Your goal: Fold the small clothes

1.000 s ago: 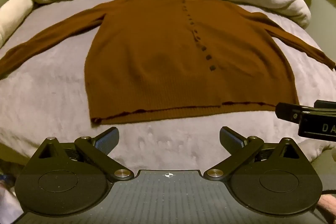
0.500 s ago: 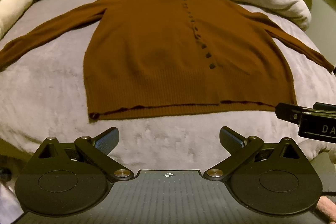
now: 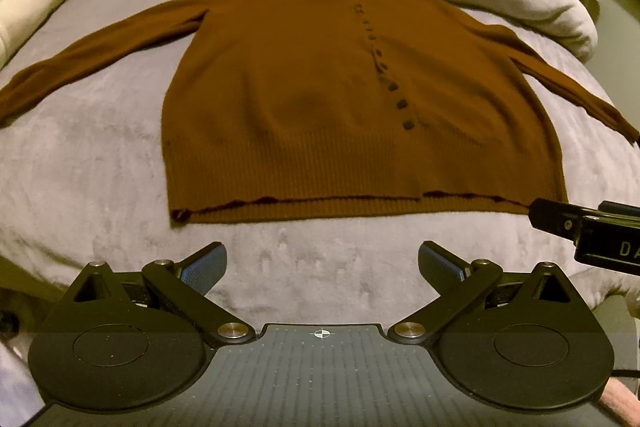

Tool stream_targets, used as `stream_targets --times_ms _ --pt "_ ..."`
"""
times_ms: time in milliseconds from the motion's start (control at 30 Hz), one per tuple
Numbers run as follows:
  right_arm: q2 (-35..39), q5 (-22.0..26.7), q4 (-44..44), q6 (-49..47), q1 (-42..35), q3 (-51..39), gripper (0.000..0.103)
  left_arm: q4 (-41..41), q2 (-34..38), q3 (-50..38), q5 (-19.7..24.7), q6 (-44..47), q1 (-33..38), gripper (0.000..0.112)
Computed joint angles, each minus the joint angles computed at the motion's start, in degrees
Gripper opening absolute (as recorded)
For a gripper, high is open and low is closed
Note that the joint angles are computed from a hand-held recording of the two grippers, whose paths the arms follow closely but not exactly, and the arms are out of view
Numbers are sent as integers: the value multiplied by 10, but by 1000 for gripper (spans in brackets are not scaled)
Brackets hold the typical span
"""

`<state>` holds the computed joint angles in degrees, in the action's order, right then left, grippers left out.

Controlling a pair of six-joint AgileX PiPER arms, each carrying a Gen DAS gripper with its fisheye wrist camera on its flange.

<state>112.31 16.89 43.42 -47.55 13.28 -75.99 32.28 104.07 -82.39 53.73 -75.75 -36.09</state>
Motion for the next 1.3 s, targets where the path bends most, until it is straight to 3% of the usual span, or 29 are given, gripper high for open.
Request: stream_targets --times_ms 1300 --pt "16 16 15 -4 -9 -11 99 -18 9 -2 -3 0 7 103"
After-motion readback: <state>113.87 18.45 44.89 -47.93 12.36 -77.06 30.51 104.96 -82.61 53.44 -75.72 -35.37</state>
